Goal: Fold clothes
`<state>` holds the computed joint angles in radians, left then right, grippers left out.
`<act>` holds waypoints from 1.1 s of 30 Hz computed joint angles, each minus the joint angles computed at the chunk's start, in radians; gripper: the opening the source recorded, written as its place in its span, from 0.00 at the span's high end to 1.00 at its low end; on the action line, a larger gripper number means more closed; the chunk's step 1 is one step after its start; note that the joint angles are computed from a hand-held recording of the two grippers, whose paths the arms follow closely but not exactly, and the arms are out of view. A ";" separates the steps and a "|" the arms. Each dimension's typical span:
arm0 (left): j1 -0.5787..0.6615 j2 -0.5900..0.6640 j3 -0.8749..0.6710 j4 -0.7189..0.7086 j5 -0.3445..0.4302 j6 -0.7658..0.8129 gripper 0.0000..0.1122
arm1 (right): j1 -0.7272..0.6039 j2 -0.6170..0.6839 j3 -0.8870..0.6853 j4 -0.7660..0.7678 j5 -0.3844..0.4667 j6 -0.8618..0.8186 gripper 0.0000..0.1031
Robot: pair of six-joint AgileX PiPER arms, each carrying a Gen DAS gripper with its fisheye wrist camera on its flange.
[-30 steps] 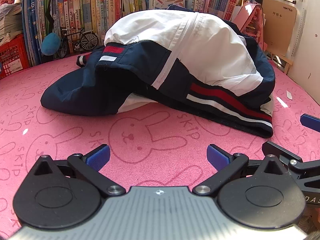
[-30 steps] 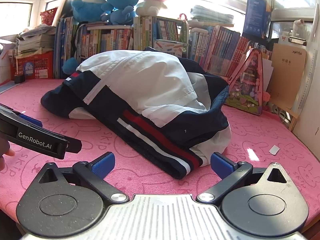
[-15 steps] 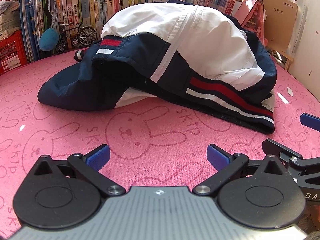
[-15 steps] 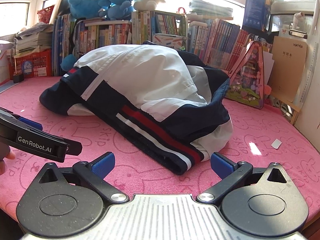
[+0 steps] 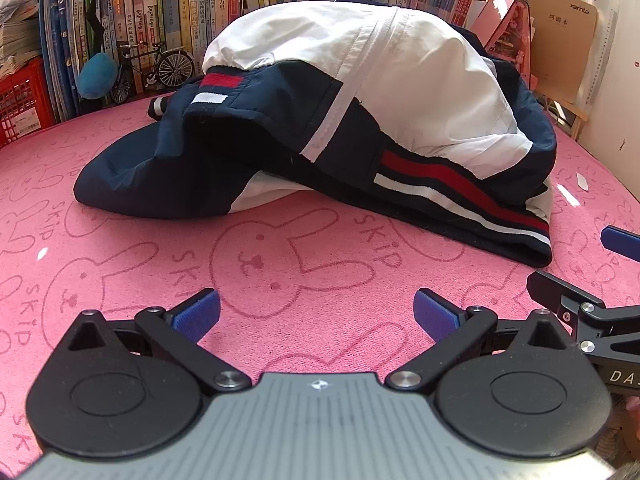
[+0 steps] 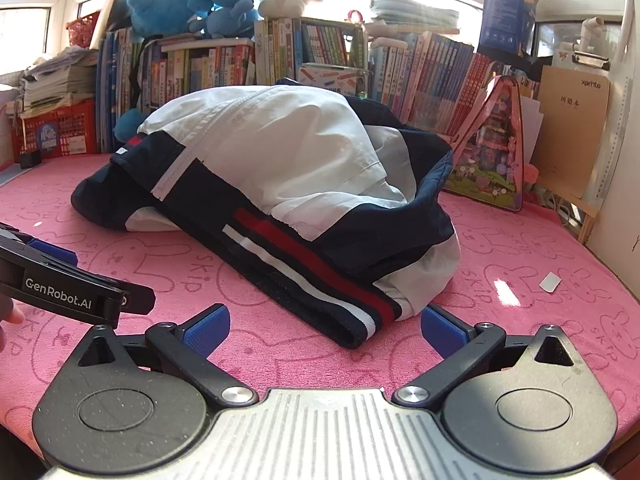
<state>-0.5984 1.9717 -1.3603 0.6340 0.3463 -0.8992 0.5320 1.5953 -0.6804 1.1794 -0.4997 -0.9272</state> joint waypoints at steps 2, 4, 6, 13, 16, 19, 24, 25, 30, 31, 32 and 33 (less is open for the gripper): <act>0.002 0.002 -0.001 -0.009 0.000 0.009 0.08 | -0.015 0.008 -0.003 -0.009 0.014 0.017 0.00; 0.004 0.005 -0.004 -0.017 0.001 0.016 0.08 | -0.032 0.014 0.000 -0.045 0.028 0.060 0.00; 0.004 0.010 -0.008 -0.022 0.005 0.023 0.08 | -0.042 0.023 0.001 -0.071 0.033 0.094 0.00; 0.002 0.029 -0.028 -0.014 0.023 0.024 0.08 | -0.033 0.049 0.007 -0.139 -0.026 0.148 0.00; 0.008 0.029 -0.030 0.036 0.026 -0.015 0.08 | -0.064 0.070 -0.009 -0.225 -0.006 0.192 0.00; 0.022 0.023 -0.019 0.072 0.017 -0.051 0.08 | -0.099 0.101 -0.037 -0.256 0.014 0.205 0.00; 0.041 0.034 -0.028 0.034 0.021 -0.025 0.08 | -0.149 0.148 -0.077 -0.311 0.062 0.263 0.06; 0.042 0.037 -0.032 0.036 0.026 -0.026 0.08 | -0.150 0.156 -0.082 -0.305 0.060 0.262 0.07; 0.042 0.045 -0.044 0.065 0.041 -0.054 0.08 | -0.138 0.199 -0.097 -0.220 -0.021 0.193 0.15; 0.042 0.045 -0.044 0.071 0.043 -0.060 0.08 | -0.136 0.212 -0.101 -0.196 -0.052 0.169 0.19; 0.043 0.044 -0.044 0.076 0.044 -0.065 0.08 | -0.135 0.221 -0.104 -0.172 -0.077 0.150 0.22; 0.046 0.043 -0.044 0.080 0.044 -0.069 0.08 | -0.135 0.223 -0.108 -0.135 -0.100 0.126 0.34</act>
